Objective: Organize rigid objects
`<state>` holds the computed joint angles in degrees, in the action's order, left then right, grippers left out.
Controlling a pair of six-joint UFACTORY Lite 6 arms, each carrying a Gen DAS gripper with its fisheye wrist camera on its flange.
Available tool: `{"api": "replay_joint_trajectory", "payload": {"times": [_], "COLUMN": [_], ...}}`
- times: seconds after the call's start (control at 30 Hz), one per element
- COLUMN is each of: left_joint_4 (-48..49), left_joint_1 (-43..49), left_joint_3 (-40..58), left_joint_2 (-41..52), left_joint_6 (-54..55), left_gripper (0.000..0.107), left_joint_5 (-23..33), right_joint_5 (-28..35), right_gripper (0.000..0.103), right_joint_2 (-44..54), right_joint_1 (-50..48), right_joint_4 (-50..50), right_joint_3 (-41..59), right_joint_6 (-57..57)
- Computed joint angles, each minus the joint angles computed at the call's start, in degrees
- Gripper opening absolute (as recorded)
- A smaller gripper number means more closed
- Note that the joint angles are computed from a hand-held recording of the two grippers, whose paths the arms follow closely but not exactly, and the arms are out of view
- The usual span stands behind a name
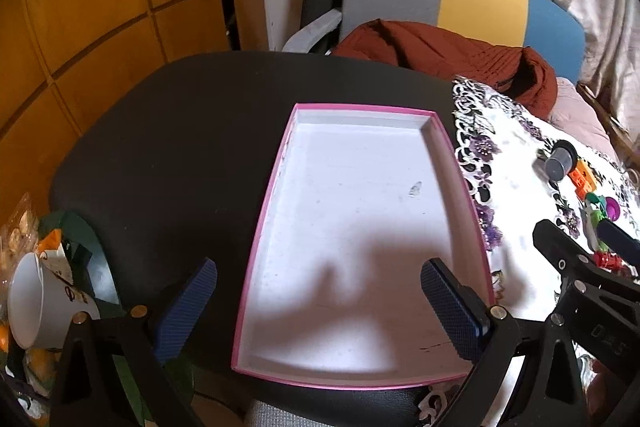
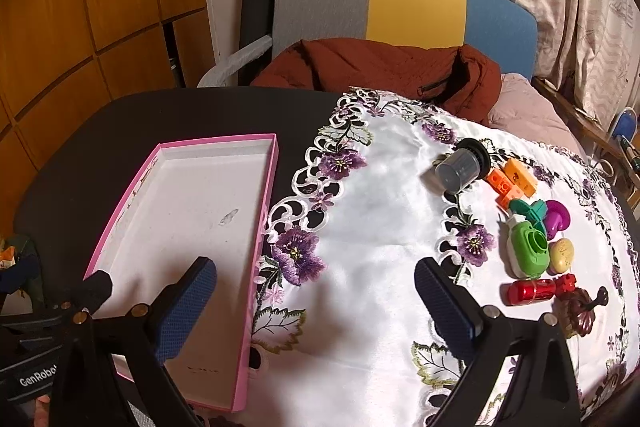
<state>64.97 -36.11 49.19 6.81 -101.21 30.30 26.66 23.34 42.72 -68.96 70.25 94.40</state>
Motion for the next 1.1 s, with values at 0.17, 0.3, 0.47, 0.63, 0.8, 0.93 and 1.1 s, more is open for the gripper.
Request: {"api": "replay_joint_trajectory", "payload": {"times": [0.17, 0.3, 0.47, 0.63, 0.8, 0.93, 1.1], "left_joint_4": [2.6, 9.5, 13.2, 11.0, 10.5, 5.0, -1.4], "left_joint_1": [-1.2, 1.1, -1.7, -3.1, -3.9, -7.1, -9.4], "left_joint_3": [-0.4, -4.0, -3.0, -0.6, 1.2, 5.7, 9.6], "left_joint_2": [-0.6, -3.9, -2.6, 0.1, 1.9, 5.7, 8.6], "left_joint_6": [-1.6, -9.4, -13.7, -9.6, -9.6, -1.9, 5.8], "left_gripper": [0.103, 0.103, 0.103, 0.103, 0.103, 0.103, 0.103], "left_joint_5": [-2.5, -11.9, -10.0, -12.7, -18.8, -17.0, -17.6], "right_joint_5": [-0.1, -1.9, -5.7, -5.0, -3.1, -7.8, -11.4], "right_gripper": [0.097, 0.088, 0.084, 0.084, 0.084, 0.086, 0.085], "right_joint_2": [-2.3, -4.7, -9.2, -15.6, -21.9, -27.4, -27.4], "right_joint_1": [-0.8, -3.2, -6.7, -10.0, -18.2, -30.8, -43.8], "right_joint_4": [-1.0, -0.3, -5.4, -16.7, -18.9, -25.5, -16.5], "right_joint_3": [-2.9, -6.3, -13.2, -21.9, -29.5, -35.8, -35.4], "right_joint_6": [2.3, 3.8, 10.9, 23.0, 24.6, 32.0, 21.9]}}
